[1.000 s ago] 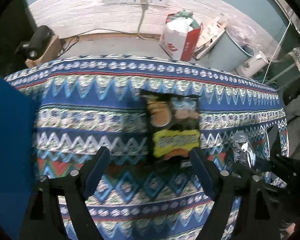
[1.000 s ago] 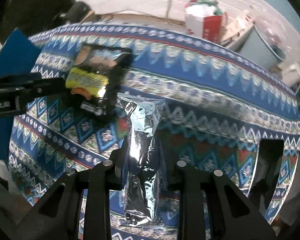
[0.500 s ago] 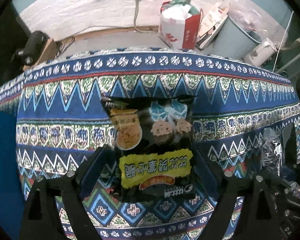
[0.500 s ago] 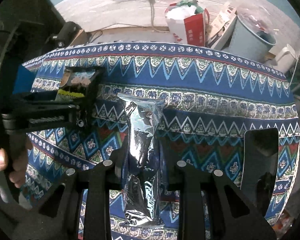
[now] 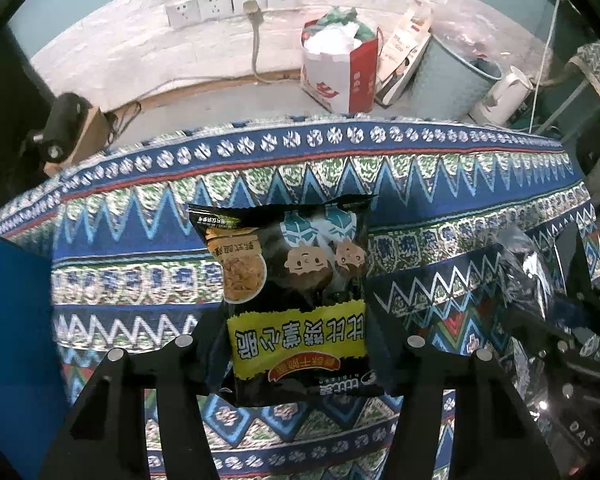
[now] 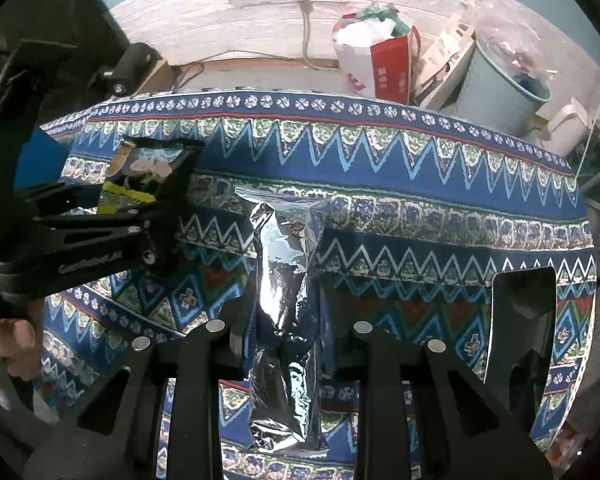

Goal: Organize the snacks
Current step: 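Carry the black chip bag and silver foil bag over the box with both tools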

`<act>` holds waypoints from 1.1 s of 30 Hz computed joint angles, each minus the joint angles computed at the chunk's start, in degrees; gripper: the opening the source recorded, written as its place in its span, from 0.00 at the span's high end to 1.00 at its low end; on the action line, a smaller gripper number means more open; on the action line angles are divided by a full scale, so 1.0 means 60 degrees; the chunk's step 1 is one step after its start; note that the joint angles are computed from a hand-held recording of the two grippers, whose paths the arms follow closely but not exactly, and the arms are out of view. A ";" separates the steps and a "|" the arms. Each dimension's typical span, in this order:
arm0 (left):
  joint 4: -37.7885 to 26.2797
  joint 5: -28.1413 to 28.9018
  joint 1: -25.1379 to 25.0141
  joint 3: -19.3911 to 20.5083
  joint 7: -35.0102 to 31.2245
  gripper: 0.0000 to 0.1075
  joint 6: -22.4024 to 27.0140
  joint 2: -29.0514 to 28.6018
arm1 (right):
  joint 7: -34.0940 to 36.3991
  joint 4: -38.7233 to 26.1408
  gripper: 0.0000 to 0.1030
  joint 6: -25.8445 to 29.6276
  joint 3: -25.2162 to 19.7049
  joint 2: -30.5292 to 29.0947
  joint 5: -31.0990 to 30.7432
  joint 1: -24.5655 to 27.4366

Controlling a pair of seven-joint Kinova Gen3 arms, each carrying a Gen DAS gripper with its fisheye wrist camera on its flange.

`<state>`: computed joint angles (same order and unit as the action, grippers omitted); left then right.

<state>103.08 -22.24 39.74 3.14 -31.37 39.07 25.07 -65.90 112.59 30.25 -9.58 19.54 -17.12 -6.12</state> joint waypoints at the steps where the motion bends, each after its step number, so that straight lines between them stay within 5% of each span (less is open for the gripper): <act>1: 0.0058 -0.0072 0.0039 -0.0029 0.0015 0.45 0.0018 -0.0093 | -0.0059 0.0056 0.77 -0.0052 0.0006 -0.0072 0.0016 -0.0061; 17: 0.1013 -0.1780 0.0498 0.0806 0.1577 0.45 0.1307 -0.2163 | -0.0263 0.0483 0.77 0.0163 0.0014 -0.1693 -0.0345 -0.0601; 33: 0.2484 -0.1537 -0.1199 0.2317 0.1842 0.45 0.2073 -0.4994 | -0.1005 -0.0024 0.77 0.0788 -0.0119 -0.2681 -0.0528 -0.2055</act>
